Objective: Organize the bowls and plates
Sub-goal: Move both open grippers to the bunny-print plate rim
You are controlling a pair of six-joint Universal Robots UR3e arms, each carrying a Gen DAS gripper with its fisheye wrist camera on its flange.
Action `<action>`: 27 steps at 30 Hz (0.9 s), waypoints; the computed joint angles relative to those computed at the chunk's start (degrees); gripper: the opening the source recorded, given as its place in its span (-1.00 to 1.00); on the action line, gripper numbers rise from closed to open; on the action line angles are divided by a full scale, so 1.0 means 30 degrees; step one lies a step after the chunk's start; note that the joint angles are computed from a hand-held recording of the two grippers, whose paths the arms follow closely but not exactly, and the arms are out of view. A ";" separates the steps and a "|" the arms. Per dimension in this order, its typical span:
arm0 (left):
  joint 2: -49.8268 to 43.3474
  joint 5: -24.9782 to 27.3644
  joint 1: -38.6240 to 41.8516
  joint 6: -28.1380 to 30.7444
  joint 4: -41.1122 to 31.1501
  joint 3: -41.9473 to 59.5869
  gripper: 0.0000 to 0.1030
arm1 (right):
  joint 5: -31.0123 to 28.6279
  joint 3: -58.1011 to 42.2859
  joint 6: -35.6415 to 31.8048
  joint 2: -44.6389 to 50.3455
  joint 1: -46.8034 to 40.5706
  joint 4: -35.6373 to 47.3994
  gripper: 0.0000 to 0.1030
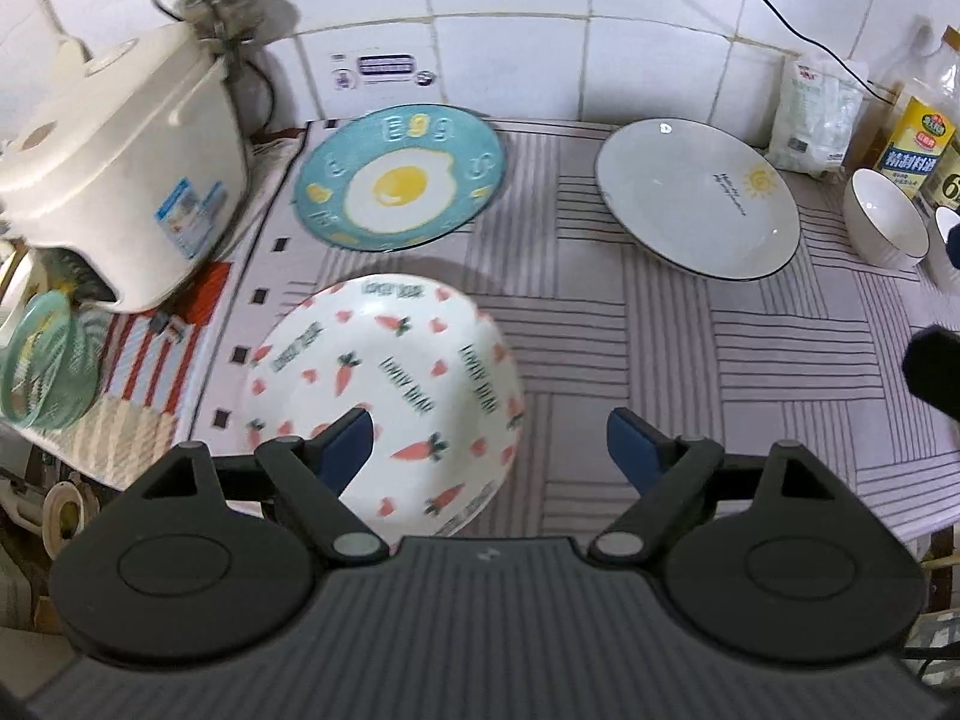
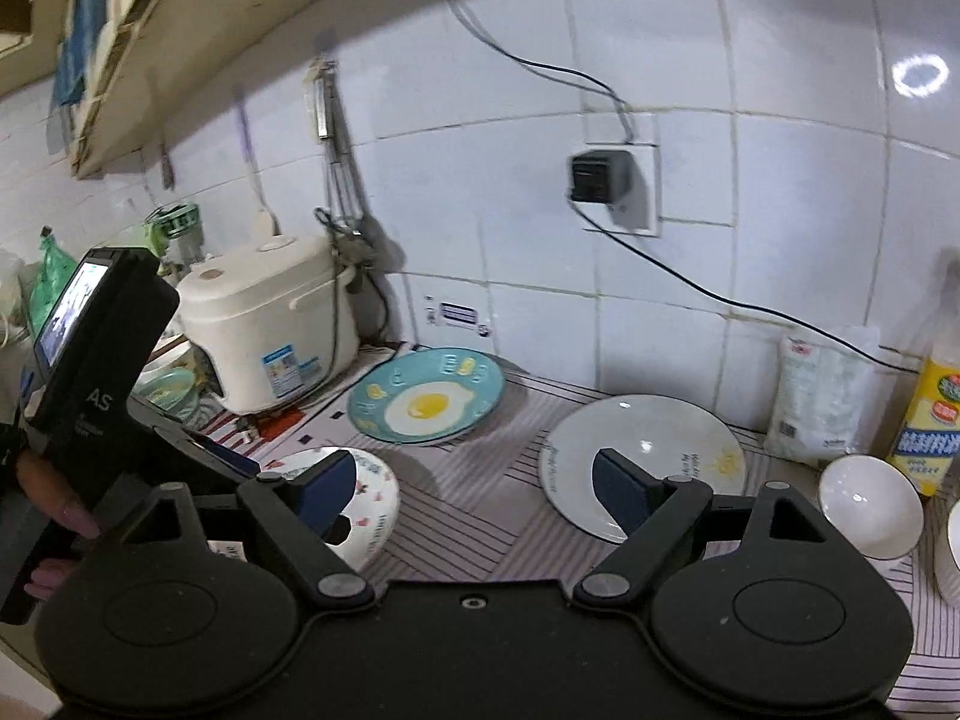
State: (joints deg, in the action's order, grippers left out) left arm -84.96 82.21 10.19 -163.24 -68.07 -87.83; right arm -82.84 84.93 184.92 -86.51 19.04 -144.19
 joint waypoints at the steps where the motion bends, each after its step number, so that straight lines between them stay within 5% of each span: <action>1: 0.0481 -0.0269 0.0388 0.0365 -0.0076 -0.0337 0.65 | -0.0289 -0.0109 0.0120 0.0161 0.0378 -0.0125 0.73; 14: 0.4141 -0.2992 0.5971 0.5558 -0.0905 -0.4091 0.65 | -0.4226 -0.0774 0.2486 0.3571 0.4235 -0.4603 0.93; 20: 0.3613 -0.2648 0.6875 0.6571 0.0701 -0.5514 0.65 | -0.3542 -0.1814 0.3956 0.5449 0.4205 -0.4004 0.92; 27: 0.1744 -0.1210 0.6796 0.6482 0.6044 -0.7784 0.65 | -0.2180 -0.2810 0.5880 0.7633 0.4247 -0.3550 0.92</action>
State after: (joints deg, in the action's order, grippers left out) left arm -79.73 78.58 30.58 -143.79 -49.93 -111.19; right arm -89.38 76.50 202.56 -63.61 31.78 -154.84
